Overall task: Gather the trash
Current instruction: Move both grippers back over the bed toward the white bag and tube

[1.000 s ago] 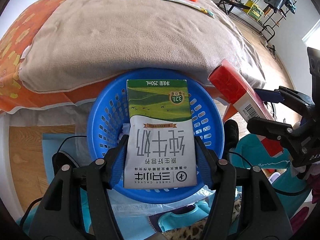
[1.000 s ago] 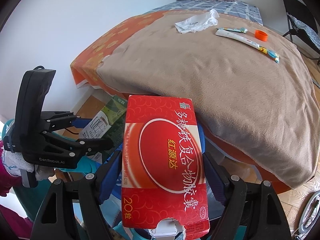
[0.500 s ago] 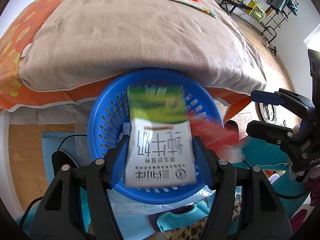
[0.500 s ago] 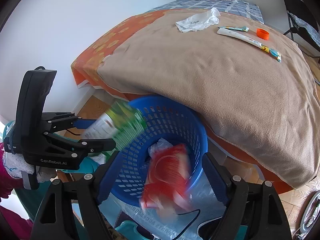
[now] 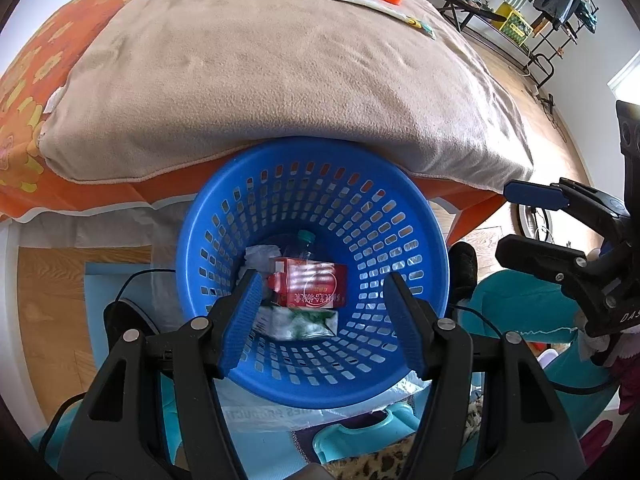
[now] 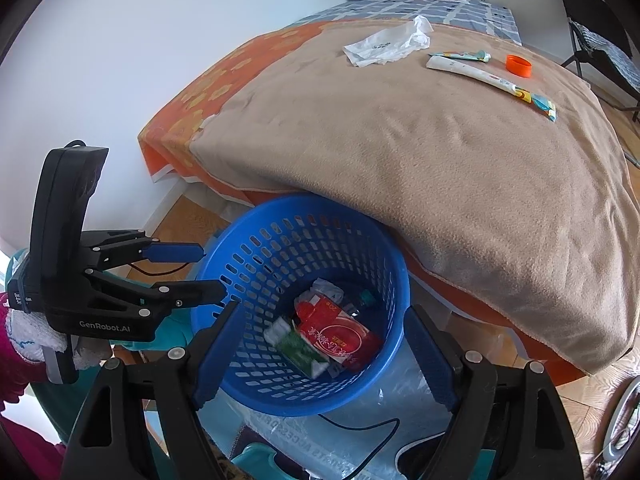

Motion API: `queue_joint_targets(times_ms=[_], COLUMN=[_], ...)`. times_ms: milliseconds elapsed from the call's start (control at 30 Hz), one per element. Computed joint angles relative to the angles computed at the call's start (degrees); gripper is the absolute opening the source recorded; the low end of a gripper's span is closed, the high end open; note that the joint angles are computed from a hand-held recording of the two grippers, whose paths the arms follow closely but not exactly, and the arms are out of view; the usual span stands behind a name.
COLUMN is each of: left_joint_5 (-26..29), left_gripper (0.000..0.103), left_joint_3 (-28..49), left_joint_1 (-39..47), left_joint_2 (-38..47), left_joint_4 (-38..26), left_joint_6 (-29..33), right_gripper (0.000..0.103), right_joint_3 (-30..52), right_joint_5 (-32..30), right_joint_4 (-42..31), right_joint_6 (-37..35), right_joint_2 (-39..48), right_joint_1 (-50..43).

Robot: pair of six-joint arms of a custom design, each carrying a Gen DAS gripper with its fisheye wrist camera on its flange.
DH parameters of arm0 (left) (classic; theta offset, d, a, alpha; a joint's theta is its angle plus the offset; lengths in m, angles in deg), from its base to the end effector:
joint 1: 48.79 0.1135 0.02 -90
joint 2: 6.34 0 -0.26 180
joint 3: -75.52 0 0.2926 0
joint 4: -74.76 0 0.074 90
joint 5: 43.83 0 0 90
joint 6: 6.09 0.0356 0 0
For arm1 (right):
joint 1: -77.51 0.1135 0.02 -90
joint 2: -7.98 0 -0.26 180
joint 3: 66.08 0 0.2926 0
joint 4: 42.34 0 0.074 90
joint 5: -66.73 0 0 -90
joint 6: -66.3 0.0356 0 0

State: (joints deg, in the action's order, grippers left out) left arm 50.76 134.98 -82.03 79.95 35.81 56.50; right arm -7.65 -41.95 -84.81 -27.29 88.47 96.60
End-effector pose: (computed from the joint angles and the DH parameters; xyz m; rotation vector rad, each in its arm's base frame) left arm 0.2570 -0.1719 0.1410 0.1658 2.7846 -0.3987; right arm 0.2746 0.1071 0.1628 -0.6290 2.6265 0.5221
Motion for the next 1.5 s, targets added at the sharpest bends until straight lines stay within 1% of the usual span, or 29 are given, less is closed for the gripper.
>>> queue_joint_targets(times_ms=[1100,1333,1500], left_joint_5=[-0.5,-0.2,0.6], left_gripper=[0.065,0.065,0.065], left_joint_3=[2.1,3.8,6.1], left_joint_1=[0.1,0.6,1.5], left_joint_2=[1.5,2.5,3.6], left_joint_4=[-0.3,-0.8,-1.7], left_joint_6=[-0.7,-0.8,-0.4], right_gripper=[0.083,0.083,0.083], right_joint_3=[1.7,2.5,3.4], right_joint_5=[1.0,2.0,1.1], right_joint_4=[-0.2,-0.2,-1.0], right_joint_6=[1.0,1.3,0.9], right_joint_2=[-1.3,-1.5,-1.8], right_joint_1=[-0.9,-0.8,-1.9])
